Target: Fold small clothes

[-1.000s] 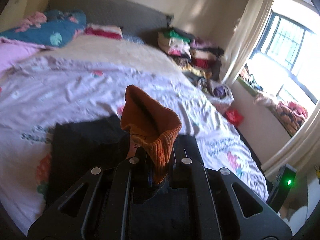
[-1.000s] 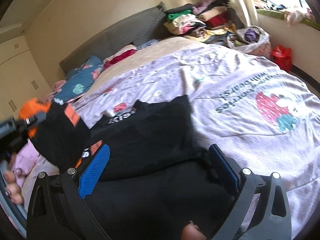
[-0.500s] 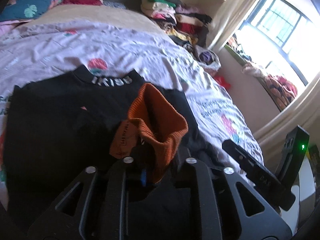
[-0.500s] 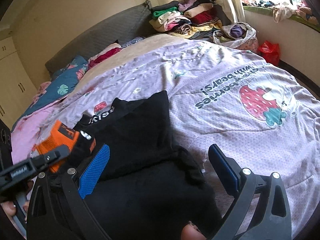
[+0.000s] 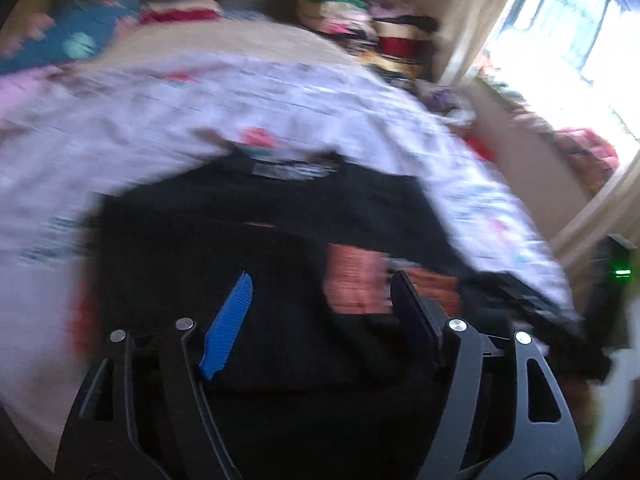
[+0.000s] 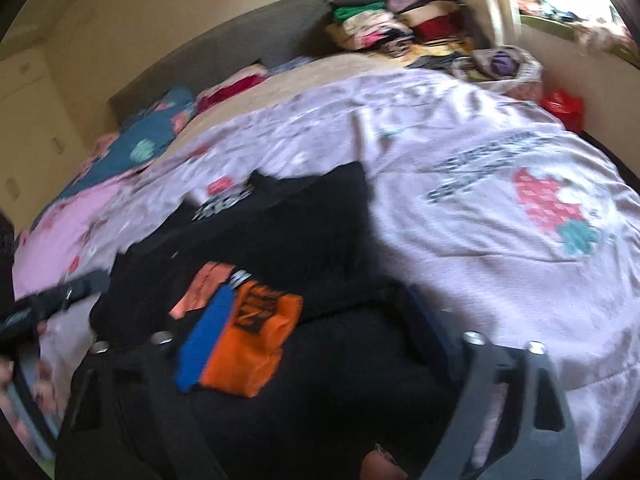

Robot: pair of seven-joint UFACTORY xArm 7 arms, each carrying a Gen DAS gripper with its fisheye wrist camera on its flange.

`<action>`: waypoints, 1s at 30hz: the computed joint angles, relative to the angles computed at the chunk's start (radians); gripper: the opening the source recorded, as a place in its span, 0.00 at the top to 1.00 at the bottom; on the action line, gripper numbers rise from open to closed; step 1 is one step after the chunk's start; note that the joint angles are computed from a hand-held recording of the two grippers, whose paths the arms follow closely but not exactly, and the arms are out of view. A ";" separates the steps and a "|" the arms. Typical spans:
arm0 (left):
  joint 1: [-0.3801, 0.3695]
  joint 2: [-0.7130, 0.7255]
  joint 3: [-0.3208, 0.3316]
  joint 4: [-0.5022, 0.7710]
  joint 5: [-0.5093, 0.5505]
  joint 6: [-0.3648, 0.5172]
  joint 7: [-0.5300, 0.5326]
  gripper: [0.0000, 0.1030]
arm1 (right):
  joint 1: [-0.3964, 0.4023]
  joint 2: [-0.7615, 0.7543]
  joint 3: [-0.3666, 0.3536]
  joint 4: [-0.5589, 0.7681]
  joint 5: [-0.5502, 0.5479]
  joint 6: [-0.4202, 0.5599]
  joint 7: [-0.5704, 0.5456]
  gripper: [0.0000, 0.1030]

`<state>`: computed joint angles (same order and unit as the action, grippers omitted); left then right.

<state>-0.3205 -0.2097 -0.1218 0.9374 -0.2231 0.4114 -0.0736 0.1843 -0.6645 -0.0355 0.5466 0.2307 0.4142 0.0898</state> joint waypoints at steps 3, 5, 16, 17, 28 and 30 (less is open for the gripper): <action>0.098 -0.015 -0.013 -0.033 0.160 0.006 -0.139 0.38 | 0.047 0.042 -0.007 0.022 0.027 0.022 -0.017 0.37; 0.122 -0.016 0.014 -0.057 0.158 -0.013 -0.166 0.38 | 0.054 0.074 0.004 0.037 0.035 0.031 -0.014 0.41; 0.129 0.070 0.099 -0.060 -0.062 -0.038 -0.039 0.39 | 0.070 0.085 0.052 0.022 0.010 -0.048 -0.025 0.90; 0.123 0.078 0.103 -0.053 -0.099 -0.035 -0.007 0.45 | 0.075 0.080 0.052 0.025 0.004 -0.054 -0.031 0.90; 0.142 0.061 0.066 -0.061 -0.096 -0.064 0.015 0.91 | 0.095 0.149 0.040 0.210 -0.079 -0.127 -0.192 0.91; 0.140 0.059 0.068 -0.062 -0.087 -0.068 0.006 0.91 | 0.048 0.168 0.069 0.213 -0.113 -0.119 -0.177 0.91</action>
